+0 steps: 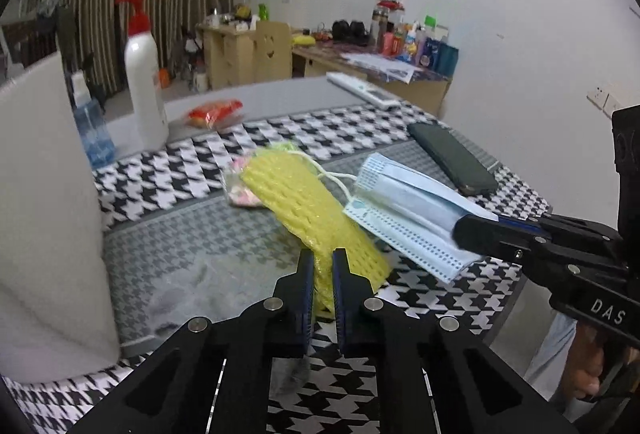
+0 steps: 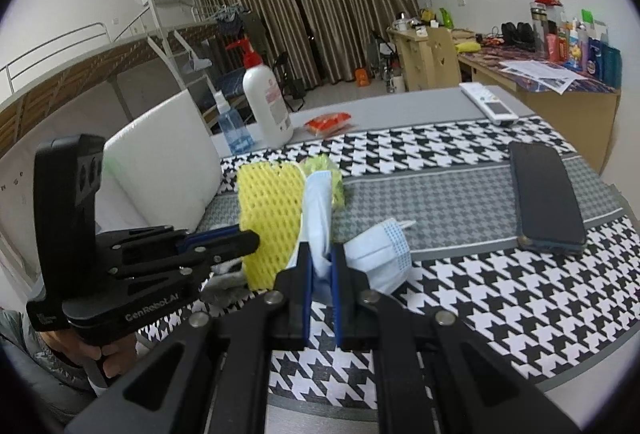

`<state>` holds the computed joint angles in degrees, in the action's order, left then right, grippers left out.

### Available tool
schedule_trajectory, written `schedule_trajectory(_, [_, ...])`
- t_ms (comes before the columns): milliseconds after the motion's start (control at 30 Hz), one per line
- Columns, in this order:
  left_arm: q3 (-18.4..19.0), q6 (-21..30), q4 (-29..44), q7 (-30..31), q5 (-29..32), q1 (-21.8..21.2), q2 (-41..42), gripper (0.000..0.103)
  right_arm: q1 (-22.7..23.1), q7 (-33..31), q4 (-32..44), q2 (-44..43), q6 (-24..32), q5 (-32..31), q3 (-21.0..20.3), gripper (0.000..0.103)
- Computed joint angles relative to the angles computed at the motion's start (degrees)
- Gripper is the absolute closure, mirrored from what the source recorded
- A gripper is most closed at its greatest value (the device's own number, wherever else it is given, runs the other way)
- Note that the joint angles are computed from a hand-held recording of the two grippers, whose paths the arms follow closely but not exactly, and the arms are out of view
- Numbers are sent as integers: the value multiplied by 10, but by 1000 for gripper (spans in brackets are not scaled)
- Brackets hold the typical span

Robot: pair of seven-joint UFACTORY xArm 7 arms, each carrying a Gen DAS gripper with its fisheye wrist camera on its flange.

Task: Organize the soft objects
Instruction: 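Lift the mask with the right gripper while the left gripper grasps the yellow mesh sleeve, then carry the yellow sleeve and blue mask with both grippers over the foam box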

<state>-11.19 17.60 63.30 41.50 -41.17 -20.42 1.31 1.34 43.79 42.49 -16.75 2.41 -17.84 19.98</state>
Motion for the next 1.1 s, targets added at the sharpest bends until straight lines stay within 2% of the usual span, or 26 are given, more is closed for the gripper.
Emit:
schedule_trajectory(333, [10, -73, -26, 64, -47, -13, -29, 93, -71, 54, 13, -23, -8, -45, 63, 92])
schedule_trajectory(500, [19, -72, -34, 75, -51, -17, -36, 93, -106, 78, 20, -31, -13, -58, 91, 92])
schedule_trajectory(767, [35, -81, -51, 126, -94, -30, -60, 93, -169, 126, 39, -39, -2, -86, 136, 92])
schedule_trajectory(867, [43, -82, -55, 132, -99, -34, -65, 93, -193, 155, 45, -42, 3, -100, 153, 92])
schedule_trajectory(900, [45, -82, -56, 137, -102, -35, -67, 93, -222, 179, 52, -47, 14, -114, 178, 92])
schedule_trajectory(967, [50, -80, -61, 148, -111, -38, -74, 93, -237, 202, 60, -47, 24, -132, 191, 92])
schedule_trajectory(1100, [58, -78, -72, 162, -123, -44, -86, 93, -223, 223, 70, -34, 32, -157, 179, 92])
